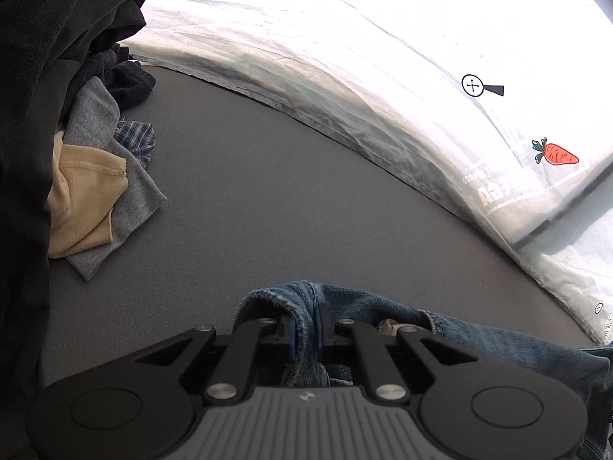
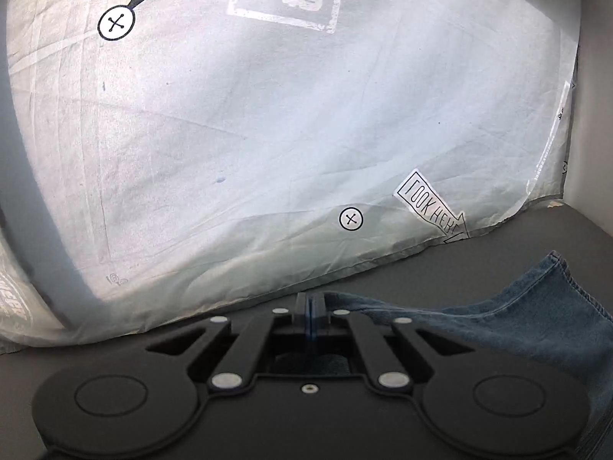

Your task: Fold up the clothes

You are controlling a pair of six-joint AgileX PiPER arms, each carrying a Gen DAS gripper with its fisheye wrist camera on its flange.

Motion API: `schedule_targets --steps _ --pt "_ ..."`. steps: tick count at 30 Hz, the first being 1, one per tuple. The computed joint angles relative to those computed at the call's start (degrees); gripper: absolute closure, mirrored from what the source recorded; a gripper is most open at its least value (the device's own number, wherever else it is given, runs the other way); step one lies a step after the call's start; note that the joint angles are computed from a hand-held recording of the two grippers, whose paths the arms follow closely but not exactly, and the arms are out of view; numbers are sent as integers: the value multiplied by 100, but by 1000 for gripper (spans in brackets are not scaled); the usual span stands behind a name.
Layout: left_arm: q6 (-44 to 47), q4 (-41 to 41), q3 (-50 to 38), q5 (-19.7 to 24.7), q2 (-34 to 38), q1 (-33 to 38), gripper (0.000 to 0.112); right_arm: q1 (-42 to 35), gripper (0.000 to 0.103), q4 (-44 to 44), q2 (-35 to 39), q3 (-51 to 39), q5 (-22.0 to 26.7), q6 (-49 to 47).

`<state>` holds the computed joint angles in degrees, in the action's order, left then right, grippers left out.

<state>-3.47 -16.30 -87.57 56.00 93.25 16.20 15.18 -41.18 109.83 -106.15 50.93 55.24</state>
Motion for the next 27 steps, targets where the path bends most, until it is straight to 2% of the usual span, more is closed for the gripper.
schedule_targets --steps 1,3,5,6,7,9,11,13,15,18,19,23,26,27 --pt "-65 86 -12 -3 64 -51 100 -20 102 46 140 -147 29 -126" --pt "-215 162 29 -51 189 -80 98 -176 100 715 602 -676 285 -954" --pt "-258 218 -74 51 293 -95 95 -289 90 1149 744 -788 384 -1326" --pt "-211 260 -131 116 300 -103 93 -321 75 1226 699 -665 326 -1348" --pt "-125 311 -103 95 250 -113 88 -307 57 1074 509 -327 162 -1146" --pt "57 377 16 59 102 -116 82 -254 42 674 89 335 -117 -721" --pt "125 337 149 85 -65 -72 77 -256 39 559 -493 1097 -407 -544" --pt "168 158 354 182 -330 56 75 -335 31 785 -1051 1770 -697 -661" --pt "154 78 575 251 -624 134 72 -363 28 1078 -1613 2325 -634 -836" --pt "144 81 910 384 -1136 169 71 -400 27 1722 -2190 2616 287 -893" --pt "165 10 1017 467 -1320 203 71 -540 27 2161 -2472 2829 360 -910" --pt "50 -212 1484 894 -2167 349 70 -1478 27 4205 -3802 3953 594 -897" --pt "-61 -451 1840 1264 -2723 510 70 -2426 28 5427 -4630 4657 1102 -1065" --pt "-124 -511 1966 1357 -2900 515 70 -2822 31 5812 -4857 4873 1300 -1250"
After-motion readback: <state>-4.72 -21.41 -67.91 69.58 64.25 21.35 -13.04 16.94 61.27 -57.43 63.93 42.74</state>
